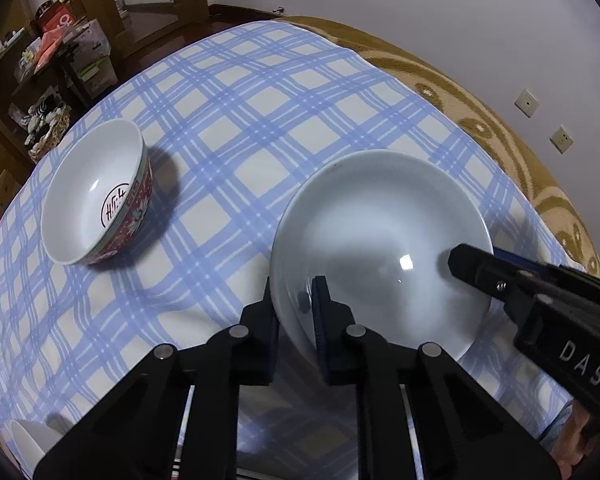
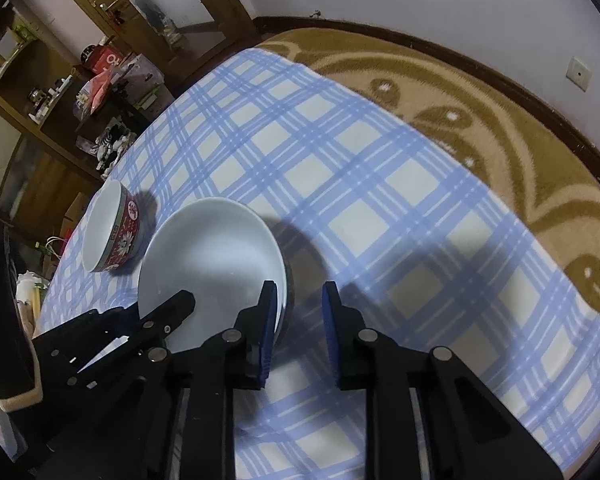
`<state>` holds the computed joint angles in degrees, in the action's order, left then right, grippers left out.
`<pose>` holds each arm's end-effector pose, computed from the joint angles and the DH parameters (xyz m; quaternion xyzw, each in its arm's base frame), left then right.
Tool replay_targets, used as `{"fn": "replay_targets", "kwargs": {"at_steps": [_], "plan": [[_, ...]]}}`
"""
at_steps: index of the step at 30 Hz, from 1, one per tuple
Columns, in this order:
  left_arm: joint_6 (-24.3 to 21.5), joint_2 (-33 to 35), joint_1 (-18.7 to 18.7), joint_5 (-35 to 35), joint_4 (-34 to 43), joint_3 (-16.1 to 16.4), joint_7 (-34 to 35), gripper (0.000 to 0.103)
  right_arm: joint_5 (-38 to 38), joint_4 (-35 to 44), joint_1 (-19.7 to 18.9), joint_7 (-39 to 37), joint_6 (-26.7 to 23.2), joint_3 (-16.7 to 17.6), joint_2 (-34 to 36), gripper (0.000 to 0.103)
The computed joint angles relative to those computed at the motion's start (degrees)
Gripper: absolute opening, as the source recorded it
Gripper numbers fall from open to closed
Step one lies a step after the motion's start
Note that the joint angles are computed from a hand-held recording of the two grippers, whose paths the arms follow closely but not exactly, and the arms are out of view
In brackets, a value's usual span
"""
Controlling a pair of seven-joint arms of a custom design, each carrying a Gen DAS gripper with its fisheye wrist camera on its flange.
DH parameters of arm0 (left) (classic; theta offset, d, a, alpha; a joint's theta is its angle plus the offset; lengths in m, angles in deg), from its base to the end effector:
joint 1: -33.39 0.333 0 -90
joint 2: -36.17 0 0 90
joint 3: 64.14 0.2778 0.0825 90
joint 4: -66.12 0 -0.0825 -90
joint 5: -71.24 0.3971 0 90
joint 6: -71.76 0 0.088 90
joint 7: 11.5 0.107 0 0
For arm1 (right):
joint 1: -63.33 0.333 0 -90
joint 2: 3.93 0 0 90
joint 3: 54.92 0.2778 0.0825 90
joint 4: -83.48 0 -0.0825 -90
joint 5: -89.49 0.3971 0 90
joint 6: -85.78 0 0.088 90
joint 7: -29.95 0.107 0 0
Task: Organize plates and bowls
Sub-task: 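Close the left gripper on the small bowl rim while the right gripper grips it too, then carry the small white bowl with both grippers over the large white bowl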
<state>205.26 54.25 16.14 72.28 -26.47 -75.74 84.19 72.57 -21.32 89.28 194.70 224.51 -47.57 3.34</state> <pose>0.6087 -0.3191 0.4479 -0.4612 0.8639 -0.1798 0.0924 0.5394 0.3493 0.4700 -0.4715 0.8441 -0.0749 0.2439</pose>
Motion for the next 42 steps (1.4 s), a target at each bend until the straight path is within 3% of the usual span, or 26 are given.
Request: {"fn": "replay_targets", "kwargs": {"at_steps": [5, 11, 22, 42], "plan": [[0.36, -0.48, 0.41, -1.52, -0.9, -0.12, -1.04, 0.013, 1.09, 1.62, 0.21, -1.87, -1.07, 0.26, 1.17, 0.011], [-0.15, -1.78, 1.01, -3.14, -2.06, -0.38, -0.72, 0.013, -1.17, 4.04, 1.26, -0.92, -4.66, -0.01, 2.19, 0.009], [-1.26, -4.0, 1.84, -5.73, -3.66, -0.7, -0.21, 0.012, -3.62, 4.06, 2.1, 0.92, -6.82, 0.29, 0.8, 0.009], [-0.7, -11.44, 3.81, -4.66, -9.25, -0.08, -0.6, 0.012, -6.28, 6.65, 3.94, 3.21, -5.72, 1.34, 1.0, 0.009]]}}
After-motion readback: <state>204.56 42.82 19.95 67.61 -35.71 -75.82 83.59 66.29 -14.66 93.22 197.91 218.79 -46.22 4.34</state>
